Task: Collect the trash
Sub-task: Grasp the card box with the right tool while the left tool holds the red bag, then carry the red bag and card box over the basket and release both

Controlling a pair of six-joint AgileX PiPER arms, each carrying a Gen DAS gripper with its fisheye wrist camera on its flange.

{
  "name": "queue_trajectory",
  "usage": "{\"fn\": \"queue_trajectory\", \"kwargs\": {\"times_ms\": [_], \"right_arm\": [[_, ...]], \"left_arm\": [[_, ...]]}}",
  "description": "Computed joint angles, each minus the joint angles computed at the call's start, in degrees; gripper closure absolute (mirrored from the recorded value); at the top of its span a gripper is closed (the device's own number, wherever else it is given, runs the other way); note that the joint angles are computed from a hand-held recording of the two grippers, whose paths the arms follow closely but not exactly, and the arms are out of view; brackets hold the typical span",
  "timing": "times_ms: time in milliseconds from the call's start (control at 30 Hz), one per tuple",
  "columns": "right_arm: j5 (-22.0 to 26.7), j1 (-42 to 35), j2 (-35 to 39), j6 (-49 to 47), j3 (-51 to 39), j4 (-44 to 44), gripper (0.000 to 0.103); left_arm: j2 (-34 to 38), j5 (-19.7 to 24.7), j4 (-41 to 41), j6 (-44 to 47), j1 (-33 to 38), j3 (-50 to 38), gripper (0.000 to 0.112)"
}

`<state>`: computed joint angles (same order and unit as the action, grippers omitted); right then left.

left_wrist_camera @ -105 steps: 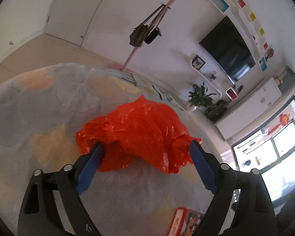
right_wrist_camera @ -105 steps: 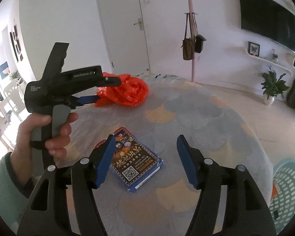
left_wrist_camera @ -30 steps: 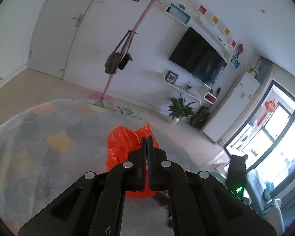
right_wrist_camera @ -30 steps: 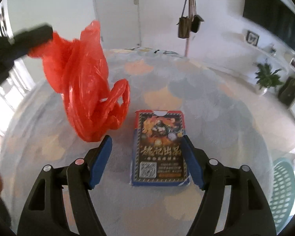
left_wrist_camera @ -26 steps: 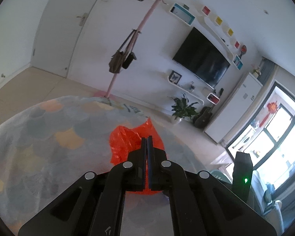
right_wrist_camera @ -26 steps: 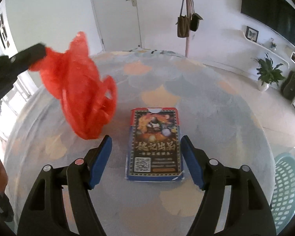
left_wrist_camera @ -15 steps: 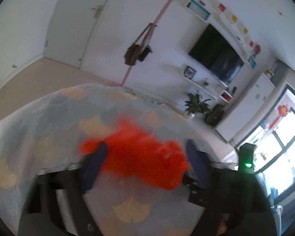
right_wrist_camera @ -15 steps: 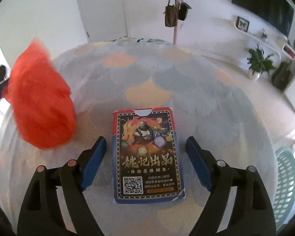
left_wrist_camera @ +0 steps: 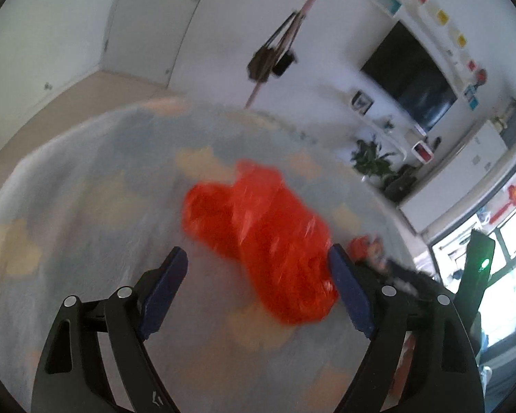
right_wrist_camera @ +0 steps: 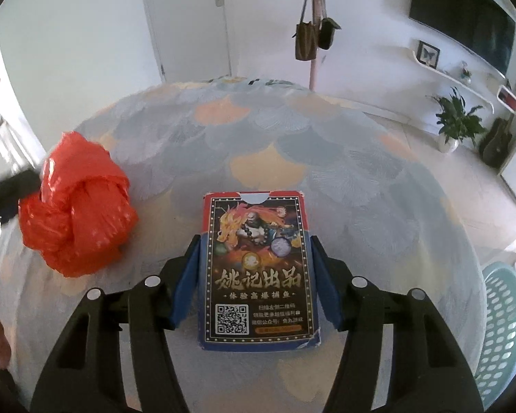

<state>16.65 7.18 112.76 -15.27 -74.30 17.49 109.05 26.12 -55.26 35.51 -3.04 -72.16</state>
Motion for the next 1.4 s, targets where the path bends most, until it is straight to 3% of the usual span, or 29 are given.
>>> {"fn": "queue_trajectory", "kwargs": {"times_ms": [67, 167, 267, 300, 433, 600, 733, 800, 1000, 1200, 1267, 1333, 1400], "right_arm": [[-0.6, -1.7, -1.3, -8.5, 1.6, 9.7, 0.047], [-1.2, -3.5, -3.9, -16.9, 4.4, 18.8, 0.047], [-2.9, -5.6, -8.7, -25.5, 9.4, 26.8, 0.047], [-2.8, -6.3, -9.8, -28.4, 10.3, 29.5, 0.047], [-1.9, -10.7, -14.9, -39.7, 14.6, 39.7, 0.047], [0.9, -18.6, -20.6, -51.7, 18.6, 50.9, 0.047], [3.5, -26.0, -23.9, -55.2, 19.5, 54.1, 0.047], [4.9, -30.1, -25.1, -56.5, 19.7, 55.1, 0.047], [6.4, -41.4, -24.9, -57.5, 20.3, 53.5, 0.047], [7.0, -50.2, -15.0, -51.1, 18.4, 46.2, 0.046], [6.2, -51.7, -12.8, -51.4, 18.3, 46.8, 0.046], [6.1, -52.4, -10.2, -47.7, 16.7, 43.3, 0.045], [7.0, -53.3, -8.6, -44.2, 15.3, 40.8, 0.044]], "left_arm": [[2.0, 5.4, -2.4, 0.9, 0.9, -2.1, 0.031], [5.6, 5.3, 1.6, -4.8, -1.1, -6.6, 0.032], [8.0, 1.7, 9.8, -12.2, -4.7, -10.1, 0.058], [8.4, 2.5, 10.1, -12.6, -5.1, -11.2, 0.076], [7.4, -0.2, 13.4, -13.9, -8.9, -12.1, 0.091], [4.1, -1.9, 5.0, -4.3, -13.8, -11.5, 0.091], [6.0, -0.8, 12.0, -9.3, -20.5, -19.0, 0.091], [7.8, 0.6, 10.9, -8.1, -22.9, -22.7, 0.091], [20.2, 6.0, 12.8, -12.5, -30.8, -38.3, 0.089], [35.1, 15.4, 19.9, -23.1, -36.1, -59.7, 0.084], [39.9, 18.4, 23.4, -26.9, -37.6, -68.0, 0.075], [42.0, 20.4, 25.8, -28.3, -38.6, -71.5, 0.05], [41.7, 19.3, 26.6, -28.3, -39.0, -70.7, 0.038]]}}
